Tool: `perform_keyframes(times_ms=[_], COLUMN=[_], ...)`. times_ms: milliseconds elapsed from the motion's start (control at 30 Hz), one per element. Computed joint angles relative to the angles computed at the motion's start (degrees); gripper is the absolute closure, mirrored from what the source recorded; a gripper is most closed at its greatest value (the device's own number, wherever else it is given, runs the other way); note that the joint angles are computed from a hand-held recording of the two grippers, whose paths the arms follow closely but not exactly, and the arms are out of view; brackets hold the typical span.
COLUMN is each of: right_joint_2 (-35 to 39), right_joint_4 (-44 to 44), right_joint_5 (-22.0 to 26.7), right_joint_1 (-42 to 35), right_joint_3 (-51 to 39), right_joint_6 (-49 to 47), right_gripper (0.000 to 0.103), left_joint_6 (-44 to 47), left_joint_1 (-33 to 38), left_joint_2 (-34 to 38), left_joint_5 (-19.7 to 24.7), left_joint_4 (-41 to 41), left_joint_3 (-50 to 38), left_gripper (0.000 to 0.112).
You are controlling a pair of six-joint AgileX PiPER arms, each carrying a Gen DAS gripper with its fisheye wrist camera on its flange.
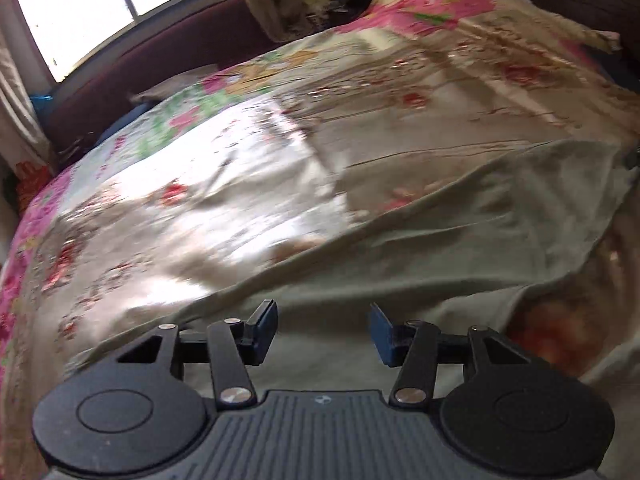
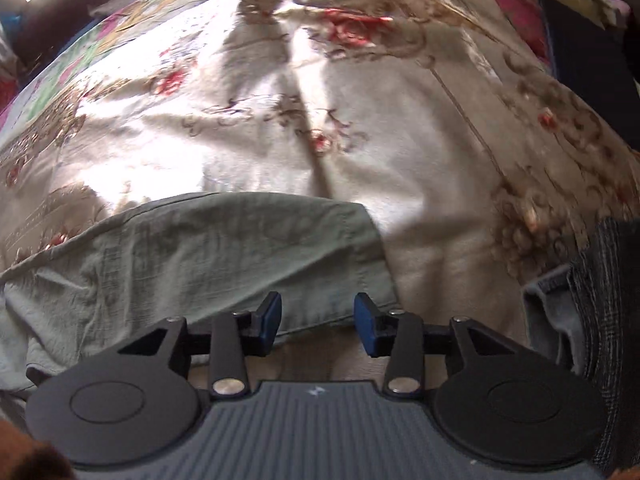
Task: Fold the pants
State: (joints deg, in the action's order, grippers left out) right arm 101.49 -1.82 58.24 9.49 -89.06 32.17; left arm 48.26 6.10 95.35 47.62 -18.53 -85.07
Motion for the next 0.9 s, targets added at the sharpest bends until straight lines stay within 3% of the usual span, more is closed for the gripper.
perform_keyframes(times_ms=[167,267,333,367,467,600,700,800,900], right_joint_2=[-4.69,-5.41,-5.13,-4.47,-6.42,-15.49,-16.06,-10.95,-12.78], right_joint_4=[21.78,28.25,30.84,31.4,37.94,37.04,25.44,10.92,3.98], right_joint_5=[-8.74,-15.54,-20.14,-20.47,-22.82,-29.08,-22.83,-8.83,-6.0], right_joint_1=[-9.58,-10.95,-11.5,-11.79,-13.9,-13.26,-12.99,-10.96,-8.7], right_joint_3=[13.35,18.2,19.46,18.67,18.63,20.87,20.05,17.79,18.57], right_joint_6=[-7.02,-8.63,-8.88,-9.32,-14.34,-20.69,-12.54,-1.48,4.34], right_gripper=[0.054,0.052,0.078,0.098,0.099,0.099,0.094,0.093,0.091], left_joint_6=[-3.71,-6.55,-8.7,-9.21,-10.73,-8.28,-8.23,-8.51,-4.83], left_joint_1=[-14.73,-19.79,-22.44,-23.13,-24.62,-23.85,-24.17,-24.41,-21.77], left_joint_2=[1.92,4.7,5.91,6.65,8.25,7.03,6.39,5.24,1.64], left_joint_5=[-2.14,-1.4,-1.66,-1.35,-0.18,-0.16,-0.1,0.36,-0.04], left_joint_4=[-0.82,0.32,2.04,2.54,3.44,-1.4,-1.87,-0.43,-1.88], left_joint_3=[1.81,-1.39,-2.79,-3.87,-7.11,-7.29,-5.15,-1.4,2.86], left_gripper=[0.048,0.048,0.048,0.048,0.048,0.048,0.044,0.044,0.044])
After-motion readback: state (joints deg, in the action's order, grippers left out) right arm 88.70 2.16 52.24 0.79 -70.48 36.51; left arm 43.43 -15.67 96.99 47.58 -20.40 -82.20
